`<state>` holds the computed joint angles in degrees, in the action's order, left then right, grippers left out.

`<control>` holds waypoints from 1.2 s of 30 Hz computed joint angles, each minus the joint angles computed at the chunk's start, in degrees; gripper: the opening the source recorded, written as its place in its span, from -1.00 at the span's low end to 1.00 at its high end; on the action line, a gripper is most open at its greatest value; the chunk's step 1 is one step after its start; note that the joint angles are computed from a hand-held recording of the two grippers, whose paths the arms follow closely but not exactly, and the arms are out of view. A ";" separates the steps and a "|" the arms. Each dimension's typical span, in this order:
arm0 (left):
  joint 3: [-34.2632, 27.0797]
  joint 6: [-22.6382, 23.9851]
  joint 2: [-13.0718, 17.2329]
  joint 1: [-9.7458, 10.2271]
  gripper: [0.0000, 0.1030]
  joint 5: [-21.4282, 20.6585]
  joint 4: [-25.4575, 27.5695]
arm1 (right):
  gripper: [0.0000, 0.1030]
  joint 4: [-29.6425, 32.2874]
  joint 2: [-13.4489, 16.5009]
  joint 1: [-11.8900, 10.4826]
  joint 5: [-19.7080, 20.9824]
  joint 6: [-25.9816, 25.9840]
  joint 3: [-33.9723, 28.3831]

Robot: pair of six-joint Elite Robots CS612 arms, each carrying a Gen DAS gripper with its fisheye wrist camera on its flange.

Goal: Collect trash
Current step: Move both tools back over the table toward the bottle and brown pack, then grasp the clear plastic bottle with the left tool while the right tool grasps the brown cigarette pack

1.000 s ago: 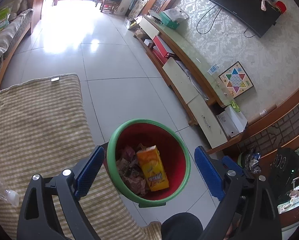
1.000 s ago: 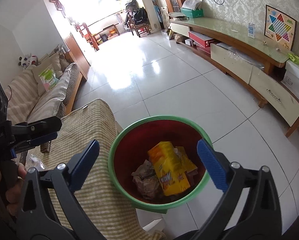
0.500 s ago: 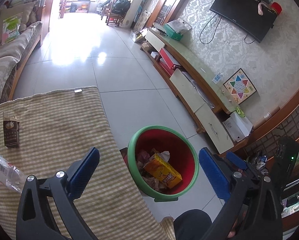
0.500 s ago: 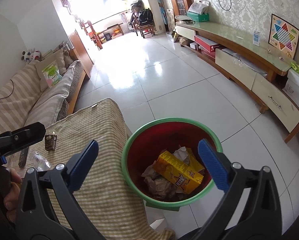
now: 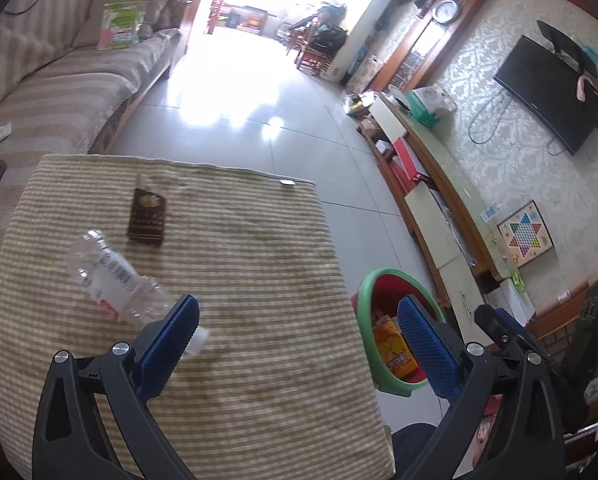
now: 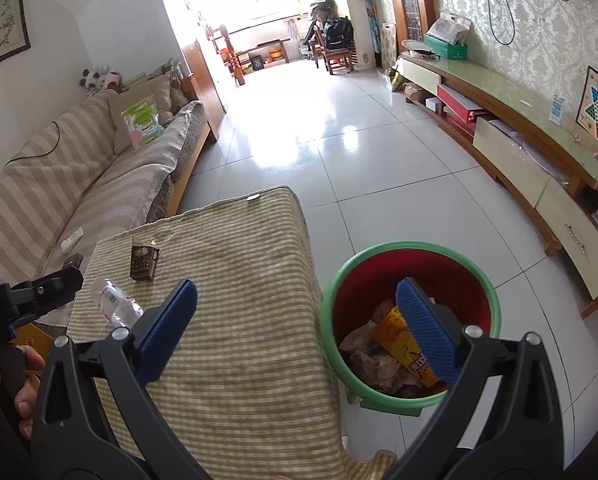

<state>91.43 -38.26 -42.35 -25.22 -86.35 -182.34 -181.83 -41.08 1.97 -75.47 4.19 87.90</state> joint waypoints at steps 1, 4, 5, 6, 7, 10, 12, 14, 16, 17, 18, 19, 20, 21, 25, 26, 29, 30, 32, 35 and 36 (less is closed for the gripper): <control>0.64 -1.10 -0.21 0.15 0.84 1.15 0.20 | 0.91 0.02 -0.02 0.39 -0.12 -0.71 -0.10; 2.05 -5.29 -0.49 0.91 0.84 2.68 1.27 | 0.91 1.11 -0.01 1.33 0.19 -2.33 -0.53; 2.49 -6.46 -0.47 1.17 0.84 3.03 1.22 | 0.91 1.39 0.00 1.55 0.31 -2.71 -0.60; 2.74 -7.44 -0.37 1.34 0.84 3.68 1.39 | 0.91 1.60 0.02 1.80 0.40 -3.11 -0.67; 2.92 -8.50 -0.23 1.56 0.84 3.90 1.51 | 0.91 1.90 0.04 2.03 0.51 -3.59 -0.76; 3.16 -11.76 0.48 2.41 0.84 3.74 1.38 | 0.91 2.69 0.10 2.69 0.65 -4.92 -0.90; 2.93 -14.26 1.22 3.07 0.84 3.18 1.22 | 0.91 3.29 0.15 3.08 0.84 -5.61 -1.02; 2.25 -16.86 2.16 3.70 0.84 2.47 1.68 | 0.91 3.77 0.21 3.30 1.09 -5.98 -1.07; 1.45 -19.55 3.13 4.22 0.84 1.72 2.24 | 0.91 4.29 0.25 3.46 1.11 -6.32 -1.18; 1.02 -20.26 3.57 4.38 0.84 1.70 2.57 | 0.91 4.54 0.27 3.53 1.10 -6.45 -1.25; 0.39 -20.67 4.02 4.52 0.84 1.98 3.54 | 0.91 4.77 0.30 3.53 1.16 -6.54 -1.28; -0.19 -21.04 4.40 4.64 0.84 2.31 4.44 | 0.91 5.02 0.34 3.56 1.09 -6.60 -1.36; -0.72 -21.49 4.86 4.80 0.84 2.42 4.75 | 0.91 5.24 0.40 3.59 1.02 -6.65 -1.47; -1.28 -22.11 5.31 4.98 0.84 2.50 5.24 | 0.91 5.42 0.44 3.55 1.01 -6.65 -1.55; -3.67 -25.80 7.03 5.73 0.84 2.15 8.31 | 0.91 5.93 0.63 3.39 0.81 -6.35 -1.79; -4.23 -26.44 7.40 5.94 0.84 2.08 8.88 | 0.91 5.98 0.68 3.33 0.79 -6.23 -1.81; -5.48 -27.91 8.29 6.19 0.84 2.10 10.22 | 0.91 6.39 0.94 3.13 0.70 -5.88 -1.98; -5.96 -28.10 8.50 6.19 0.84 2.39 11.16 | 0.91 6.67 1.05 3.05 0.64 -5.82 -2.09; -6.81 -28.54 8.75 6.10 0.84 3.15 12.92 | 0.91 7.14 1.26 2.93 0.67 -5.68 -2.23; -8.08 -28.99 9.19 6.08 0.82 3.89 15.38 | 0.91 7.89 1.56 2.84 0.81 -5.52 -2.49; -8.57 -28.80 9.34 6.02 0.79 4.24 16.36 | 0.91 8.06 1.64 2.78 1.01 -5.47 -2.55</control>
